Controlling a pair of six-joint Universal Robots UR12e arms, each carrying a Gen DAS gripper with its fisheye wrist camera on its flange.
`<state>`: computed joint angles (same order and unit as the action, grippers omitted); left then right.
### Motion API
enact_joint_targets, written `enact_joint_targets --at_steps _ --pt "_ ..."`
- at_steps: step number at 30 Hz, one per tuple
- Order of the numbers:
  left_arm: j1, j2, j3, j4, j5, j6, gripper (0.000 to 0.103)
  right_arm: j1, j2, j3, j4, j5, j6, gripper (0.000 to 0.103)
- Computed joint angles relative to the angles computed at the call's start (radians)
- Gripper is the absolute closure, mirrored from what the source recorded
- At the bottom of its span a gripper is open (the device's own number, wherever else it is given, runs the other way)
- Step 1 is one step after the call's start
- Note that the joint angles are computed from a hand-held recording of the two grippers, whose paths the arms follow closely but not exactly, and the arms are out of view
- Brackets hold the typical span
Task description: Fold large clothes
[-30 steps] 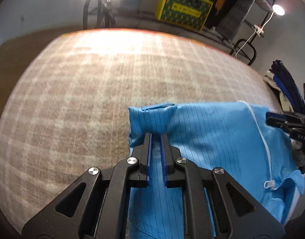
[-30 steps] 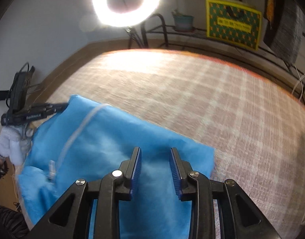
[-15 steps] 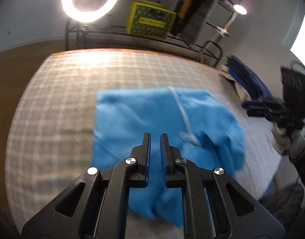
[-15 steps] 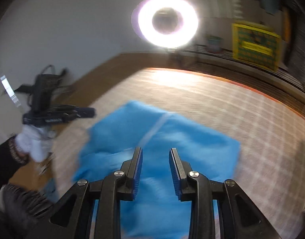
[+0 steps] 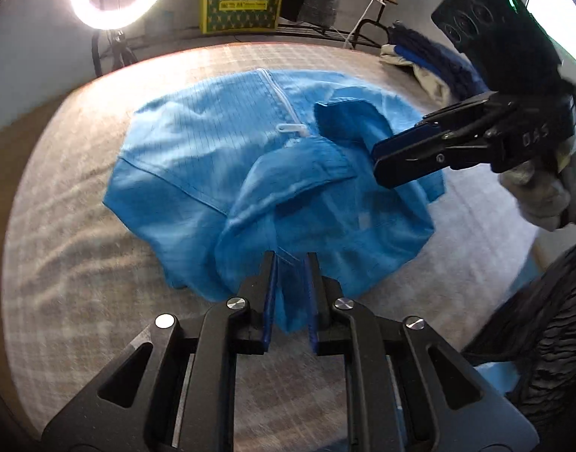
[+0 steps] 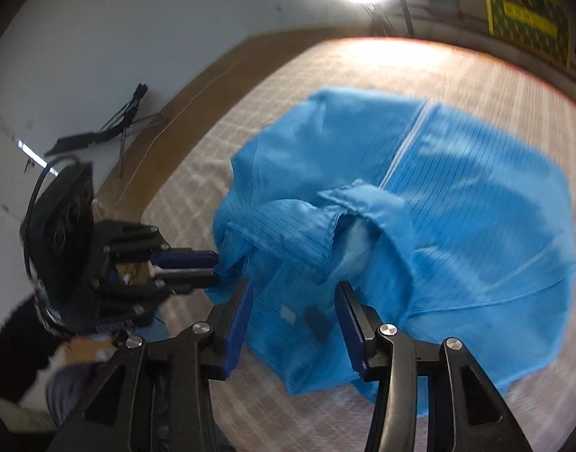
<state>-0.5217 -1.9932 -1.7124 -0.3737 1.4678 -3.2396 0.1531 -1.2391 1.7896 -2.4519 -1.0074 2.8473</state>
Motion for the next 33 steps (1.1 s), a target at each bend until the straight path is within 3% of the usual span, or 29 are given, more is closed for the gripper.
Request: enact_joint_targets --at_steps 3,7,8,9,11,15,19,20,21,23,29,31,33 --pt "-0.013 -0.010 0.008 0.007 0.069 0.002 0.089 0.004 0.013 -0.011 -0.006 0.013 0.052 0.048" --pt "-0.014 -0.025 0.016 0.024 0.096 0.013 0.089 0.010 0.032 -0.030 -0.003 0.034 0.122 0.048" --pt "-0.016 -0.029 0.019 0.024 0.108 0.015 0.089 0.012 0.037 -0.035 0.002 0.033 0.136 0.052" --pt "-0.017 -0.033 0.021 0.023 0.114 0.016 0.089 0.012 0.043 -0.040 0.011 0.046 0.148 0.066" --pt "-0.020 -0.039 0.024 0.024 0.130 0.021 0.089 0.008 0.050 -0.045 0.017 0.078 0.172 0.075" --pt "-0.014 -0.044 0.021 0.034 0.101 0.021 0.089 0.000 0.059 -0.037 -0.064 0.133 0.246 0.100" --pt "-0.007 -0.037 0.006 0.061 0.082 0.004 0.089 -0.002 0.065 -0.047 -0.082 0.134 0.268 0.097" --pt "-0.006 -0.036 0.003 0.065 0.082 0.007 0.089 0.003 0.058 -0.046 -0.081 0.097 0.257 0.091" --pt "-0.005 -0.034 0.000 0.067 0.080 0.009 0.089 0.011 0.049 -0.043 -0.078 0.042 0.239 0.068" --pt "0.000 -0.033 -0.002 0.071 0.065 0.004 0.089 0.009 0.039 -0.033 -0.070 0.019 0.234 0.051" --pt "-0.001 -0.033 -0.002 0.078 0.055 0.008 0.089 0.007 0.067 -0.046 -0.040 0.020 0.269 0.053" --pt "-0.004 -0.032 0.001 0.083 0.060 0.014 0.089 0.008 0.077 -0.052 -0.026 0.039 0.262 0.064" --pt "-0.009 -0.034 0.005 0.087 0.074 0.024 0.089 -0.001 0.083 -0.054 -0.010 0.100 0.270 0.085"
